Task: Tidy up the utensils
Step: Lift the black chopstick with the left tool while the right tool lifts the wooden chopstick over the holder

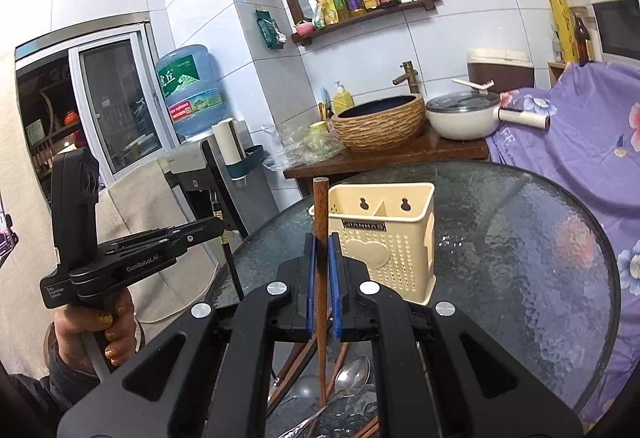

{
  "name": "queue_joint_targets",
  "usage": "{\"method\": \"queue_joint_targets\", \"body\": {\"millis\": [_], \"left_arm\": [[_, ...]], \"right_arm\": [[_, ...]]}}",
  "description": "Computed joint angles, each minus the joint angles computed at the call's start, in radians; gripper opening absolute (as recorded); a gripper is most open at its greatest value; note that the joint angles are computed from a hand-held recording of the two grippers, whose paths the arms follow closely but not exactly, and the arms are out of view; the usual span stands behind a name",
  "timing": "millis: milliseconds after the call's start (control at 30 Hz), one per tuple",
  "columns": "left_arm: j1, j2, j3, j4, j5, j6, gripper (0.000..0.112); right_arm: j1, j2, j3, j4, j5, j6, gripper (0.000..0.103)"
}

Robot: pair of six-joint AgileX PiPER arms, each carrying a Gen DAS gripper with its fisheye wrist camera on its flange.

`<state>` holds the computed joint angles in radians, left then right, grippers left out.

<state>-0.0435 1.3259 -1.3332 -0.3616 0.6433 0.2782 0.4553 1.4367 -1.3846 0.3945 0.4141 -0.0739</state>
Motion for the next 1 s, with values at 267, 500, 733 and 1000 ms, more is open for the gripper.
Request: {"method": "queue_joint_targets", "body": {"millis": [267, 500, 733, 1000], "left_arm": [[0.008, 0.017, -0.08, -0.014, 0.037, 0.003, 0.007], [-0.013, 0.054, -0.225, 0.019, 0.054, -0.05, 0.007], [-0.04, 0.184, -0.531, 0.094, 0.102, -0.199, 0.007], [-0.094, 0.374, -0.82, 0.244, 0.099, -0.413, 0.007]], "right_arm": [[0.0, 0.028, -0.128, -0.047, 0.066, 0.025, 0.007], [-0.013, 0.109, -0.332, -0.108, 0.142, 0.065, 0.007], [-0.037, 0.26, -0.689, -0.239, 0.236, 0.173, 0.007], [-0.028, 0.477, -1.08, -0.467, 0.324, 0.31, 0.007]]}}
